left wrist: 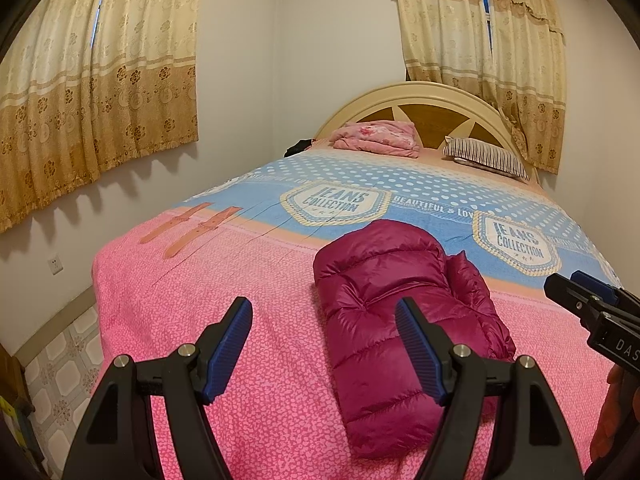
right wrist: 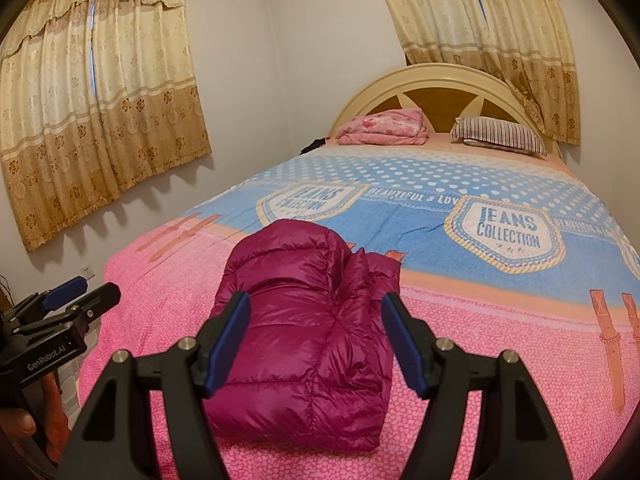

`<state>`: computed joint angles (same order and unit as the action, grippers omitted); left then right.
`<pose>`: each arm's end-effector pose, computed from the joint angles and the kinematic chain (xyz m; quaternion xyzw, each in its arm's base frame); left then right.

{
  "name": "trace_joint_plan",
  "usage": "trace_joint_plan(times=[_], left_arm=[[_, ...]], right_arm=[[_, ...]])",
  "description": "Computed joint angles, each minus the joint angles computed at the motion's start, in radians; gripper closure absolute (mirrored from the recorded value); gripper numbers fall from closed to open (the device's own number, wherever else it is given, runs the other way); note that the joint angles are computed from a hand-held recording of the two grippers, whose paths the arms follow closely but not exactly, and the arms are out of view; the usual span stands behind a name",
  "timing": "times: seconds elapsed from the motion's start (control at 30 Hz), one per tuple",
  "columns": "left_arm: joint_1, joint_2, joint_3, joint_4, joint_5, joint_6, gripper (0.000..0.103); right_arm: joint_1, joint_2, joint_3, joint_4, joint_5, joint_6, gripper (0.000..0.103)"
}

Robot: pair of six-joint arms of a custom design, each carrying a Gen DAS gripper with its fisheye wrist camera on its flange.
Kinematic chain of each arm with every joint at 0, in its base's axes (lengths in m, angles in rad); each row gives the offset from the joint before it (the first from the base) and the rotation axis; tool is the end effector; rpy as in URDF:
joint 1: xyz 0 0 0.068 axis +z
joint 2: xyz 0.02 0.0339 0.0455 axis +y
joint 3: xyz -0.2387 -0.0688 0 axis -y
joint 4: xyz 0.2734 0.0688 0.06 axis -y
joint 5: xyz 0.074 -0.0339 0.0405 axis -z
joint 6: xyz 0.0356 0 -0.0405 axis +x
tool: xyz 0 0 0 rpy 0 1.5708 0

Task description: Fold large clothes

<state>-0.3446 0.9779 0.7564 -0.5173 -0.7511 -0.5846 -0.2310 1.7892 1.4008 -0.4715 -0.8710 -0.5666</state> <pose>0.2345 -0.0584 0.2426 -0.2490 0.8271 0.1315 0.4864 0.4061 -0.0675 0.2251 -0.2867 0.8135 0.2419 0.4443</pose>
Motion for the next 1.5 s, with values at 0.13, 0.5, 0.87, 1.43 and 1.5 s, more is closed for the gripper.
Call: trace_joint_plan(times=[0.13,0.5,0.87,1.43,1.5], left_arm=[[0.001,0.000,-0.001,0.002,0.001,0.001,0.028],[0.006,-0.007,-0.003,0.003,0.006,0.012,0.028],[0.007,-0.003,0.005,0.005,0.005,0.035,0.026],[0.032,-0.018,-0.004,0.007,0.005,0.033,0.021],[0.026,-0.020,-0.009,0.012,-0.010,0.040,0.018]], right_arm=[[-0.001,0.001,0.003,-0.003,-0.001,-0.001,0.032],[-0.002,-0.001,0.004,-0.006,0.000,-0.003,0.032],[-0.006,-0.007,0.000,-0.003,-0.007,-0.001,0.032],[0.001,-0.036,-0.019,-0.010,-0.014,-0.014,0.032],[0.003,-0.039,-0.024,-0.008,-0.012,-0.017,0.032]])
